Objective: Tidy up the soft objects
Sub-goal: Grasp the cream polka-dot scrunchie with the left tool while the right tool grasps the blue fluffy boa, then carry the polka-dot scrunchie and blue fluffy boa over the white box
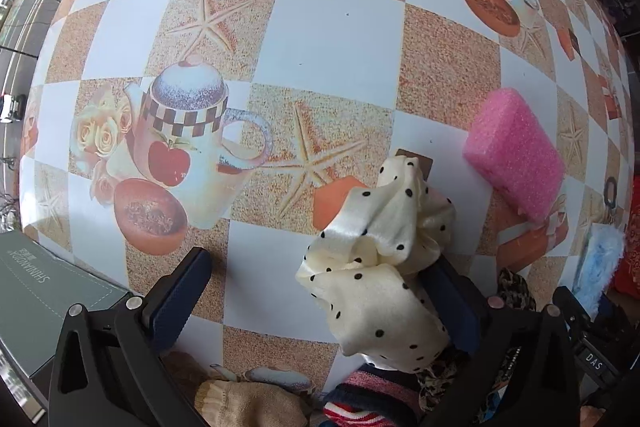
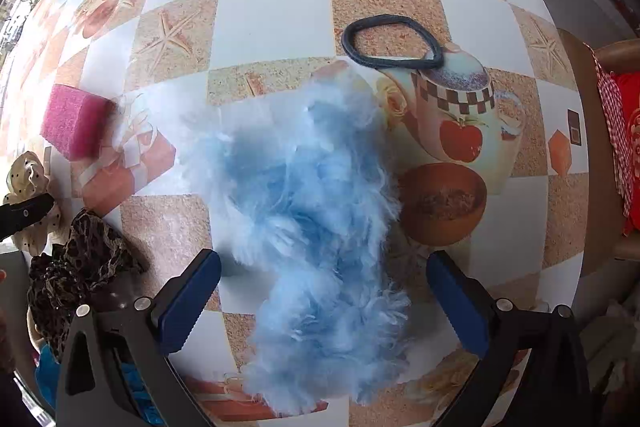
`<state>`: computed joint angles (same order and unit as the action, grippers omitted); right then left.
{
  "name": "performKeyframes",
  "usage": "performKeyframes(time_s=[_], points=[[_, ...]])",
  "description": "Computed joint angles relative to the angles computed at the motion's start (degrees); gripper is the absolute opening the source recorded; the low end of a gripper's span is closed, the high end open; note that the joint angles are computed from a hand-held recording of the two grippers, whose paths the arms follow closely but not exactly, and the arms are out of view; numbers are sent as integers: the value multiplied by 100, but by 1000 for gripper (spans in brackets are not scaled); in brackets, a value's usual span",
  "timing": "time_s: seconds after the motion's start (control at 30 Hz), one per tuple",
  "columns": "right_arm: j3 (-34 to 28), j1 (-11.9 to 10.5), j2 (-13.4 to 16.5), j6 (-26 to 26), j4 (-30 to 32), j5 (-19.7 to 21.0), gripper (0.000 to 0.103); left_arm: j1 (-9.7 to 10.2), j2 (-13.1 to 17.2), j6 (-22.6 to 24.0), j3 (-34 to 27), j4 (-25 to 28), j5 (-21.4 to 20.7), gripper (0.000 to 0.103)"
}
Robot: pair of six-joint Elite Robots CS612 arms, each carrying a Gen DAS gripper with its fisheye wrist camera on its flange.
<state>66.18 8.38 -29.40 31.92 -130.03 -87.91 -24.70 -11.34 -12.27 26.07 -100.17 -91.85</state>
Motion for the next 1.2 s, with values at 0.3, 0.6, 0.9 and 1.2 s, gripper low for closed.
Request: performKeyframes(time_s=[0.3, 0.6, 0.9, 1.2], points=[[-206, 2, 111, -138, 161, 30, 103, -34, 494, -293, -1020, 751, 72, 103], [-155, 62, 33, -587, -14, -112, 46, -184, 261, 403, -603, 152, -177, 29], [343, -86, -220, -195, -712, 600, 28, -218, -423, 651, 540, -916, 226, 28], [536, -39, -468, -338, -1128, 1023, 28, -210, -1119, 619, 1720, -1722, 134, 28]])
